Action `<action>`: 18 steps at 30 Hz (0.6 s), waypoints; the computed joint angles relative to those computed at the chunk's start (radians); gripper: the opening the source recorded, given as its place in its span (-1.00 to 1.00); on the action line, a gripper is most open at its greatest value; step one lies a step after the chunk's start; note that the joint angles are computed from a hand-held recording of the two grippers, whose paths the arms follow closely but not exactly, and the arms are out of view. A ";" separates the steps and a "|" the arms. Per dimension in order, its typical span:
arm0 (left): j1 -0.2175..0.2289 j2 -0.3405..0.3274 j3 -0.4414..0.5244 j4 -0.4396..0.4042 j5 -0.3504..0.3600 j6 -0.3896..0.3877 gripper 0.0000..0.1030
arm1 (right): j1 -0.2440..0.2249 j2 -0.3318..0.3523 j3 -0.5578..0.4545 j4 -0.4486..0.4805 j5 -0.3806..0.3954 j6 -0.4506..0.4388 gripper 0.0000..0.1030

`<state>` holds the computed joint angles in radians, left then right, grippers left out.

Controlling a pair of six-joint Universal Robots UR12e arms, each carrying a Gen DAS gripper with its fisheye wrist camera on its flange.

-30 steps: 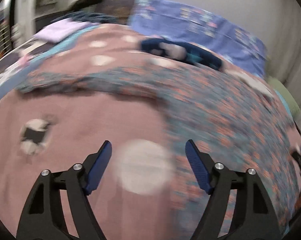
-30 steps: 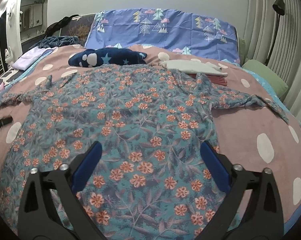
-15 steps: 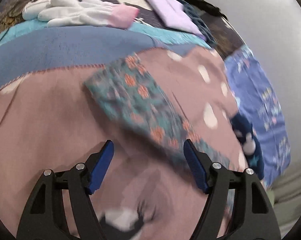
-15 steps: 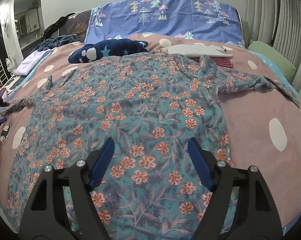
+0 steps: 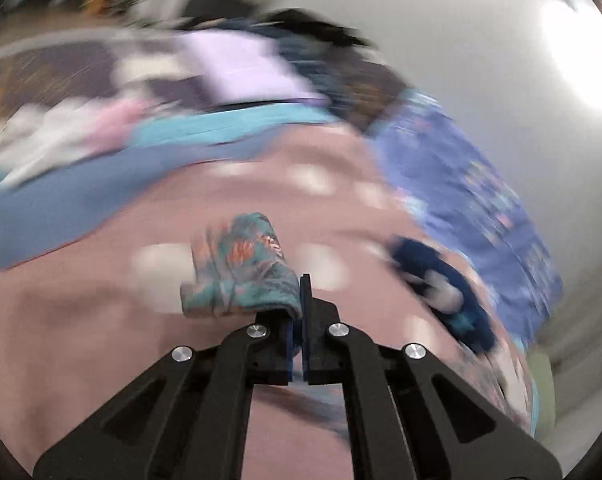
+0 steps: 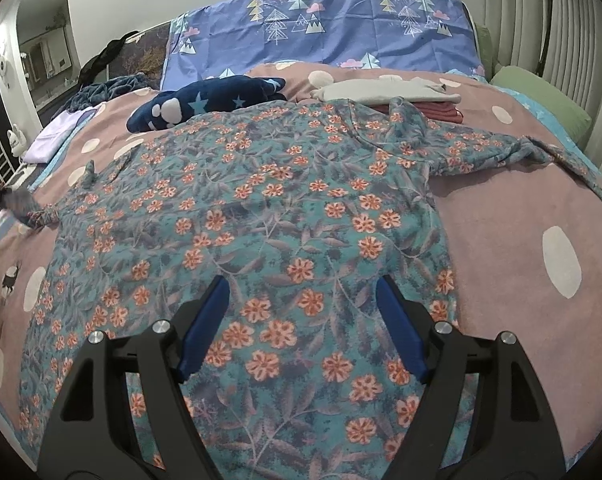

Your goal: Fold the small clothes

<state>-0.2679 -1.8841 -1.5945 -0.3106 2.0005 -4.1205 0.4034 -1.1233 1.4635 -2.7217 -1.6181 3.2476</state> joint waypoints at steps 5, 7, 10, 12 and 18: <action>-0.087 -0.138 0.237 0.027 -0.113 0.322 -0.96 | -0.007 -0.001 0.006 -0.017 0.018 0.005 0.50; -0.121 -0.211 0.348 -0.005 -0.197 0.416 -0.96 | -0.014 -0.003 0.012 -0.017 0.017 0.014 0.50; -0.159 -0.314 0.484 -0.074 -0.331 0.494 -0.96 | -0.028 -0.010 0.023 -0.016 0.015 0.040 0.50; -0.184 -0.381 0.566 -0.148 -0.395 0.531 -0.96 | -0.037 -0.014 0.030 -0.014 0.011 0.052 0.50; -0.216 -0.463 0.626 -0.279 -0.496 0.506 -0.93 | -0.072 -0.022 0.029 0.009 0.049 0.042 0.27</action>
